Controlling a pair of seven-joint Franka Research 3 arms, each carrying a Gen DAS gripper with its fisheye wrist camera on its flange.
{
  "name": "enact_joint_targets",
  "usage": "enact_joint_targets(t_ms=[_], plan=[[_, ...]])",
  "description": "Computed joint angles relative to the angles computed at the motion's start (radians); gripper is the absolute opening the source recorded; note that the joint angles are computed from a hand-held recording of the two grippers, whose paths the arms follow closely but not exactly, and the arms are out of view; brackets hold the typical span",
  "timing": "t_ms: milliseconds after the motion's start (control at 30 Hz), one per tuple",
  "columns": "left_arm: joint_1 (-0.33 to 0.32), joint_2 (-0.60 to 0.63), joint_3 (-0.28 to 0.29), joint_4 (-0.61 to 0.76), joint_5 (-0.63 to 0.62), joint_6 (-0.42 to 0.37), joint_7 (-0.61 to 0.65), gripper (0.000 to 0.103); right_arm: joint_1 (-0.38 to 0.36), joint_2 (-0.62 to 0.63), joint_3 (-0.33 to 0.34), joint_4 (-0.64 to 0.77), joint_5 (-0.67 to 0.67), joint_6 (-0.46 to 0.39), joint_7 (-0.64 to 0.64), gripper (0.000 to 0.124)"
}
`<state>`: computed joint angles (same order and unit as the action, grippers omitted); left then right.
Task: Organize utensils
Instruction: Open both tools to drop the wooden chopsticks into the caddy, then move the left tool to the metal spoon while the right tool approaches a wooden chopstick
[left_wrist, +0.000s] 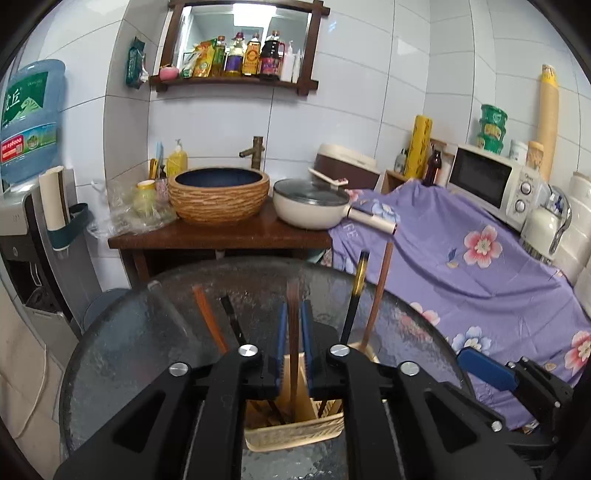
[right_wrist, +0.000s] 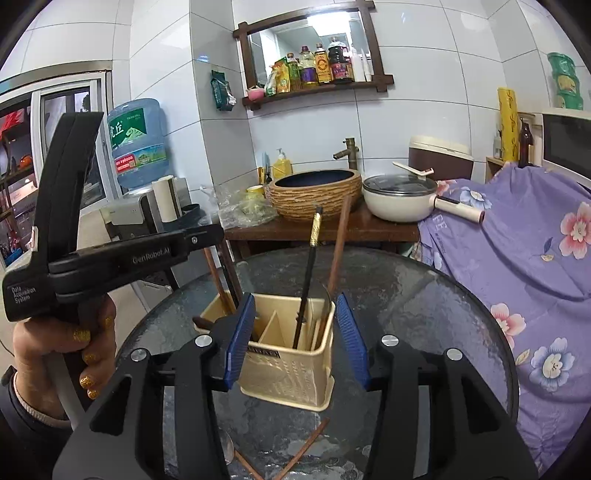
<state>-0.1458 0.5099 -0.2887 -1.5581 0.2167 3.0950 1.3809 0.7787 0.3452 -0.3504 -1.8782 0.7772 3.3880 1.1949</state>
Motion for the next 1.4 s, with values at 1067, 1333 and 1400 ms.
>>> enact_joint_targets(t_ms=[1067,1333,1400], plan=[[0.187,-0.194,-0.085,-0.628,0.17,0.168,-0.034,0.064,-0.335,-0.074,0.425,-0.4,-0.163,0.066,0.2,0.057],[-0.03,-0.173,0.104,-0.612,0.149,0.137,-0.096,0.063,-0.24,-0.078,0.355,-0.437,-0.124,0.076,0.24,0.057],[-0.139,-0.165,0.205,-0.597,0.165,0.124,-0.127,0.063,-0.11,-0.078,0.249,-0.419,0.007,0.055,0.131,0.057]])
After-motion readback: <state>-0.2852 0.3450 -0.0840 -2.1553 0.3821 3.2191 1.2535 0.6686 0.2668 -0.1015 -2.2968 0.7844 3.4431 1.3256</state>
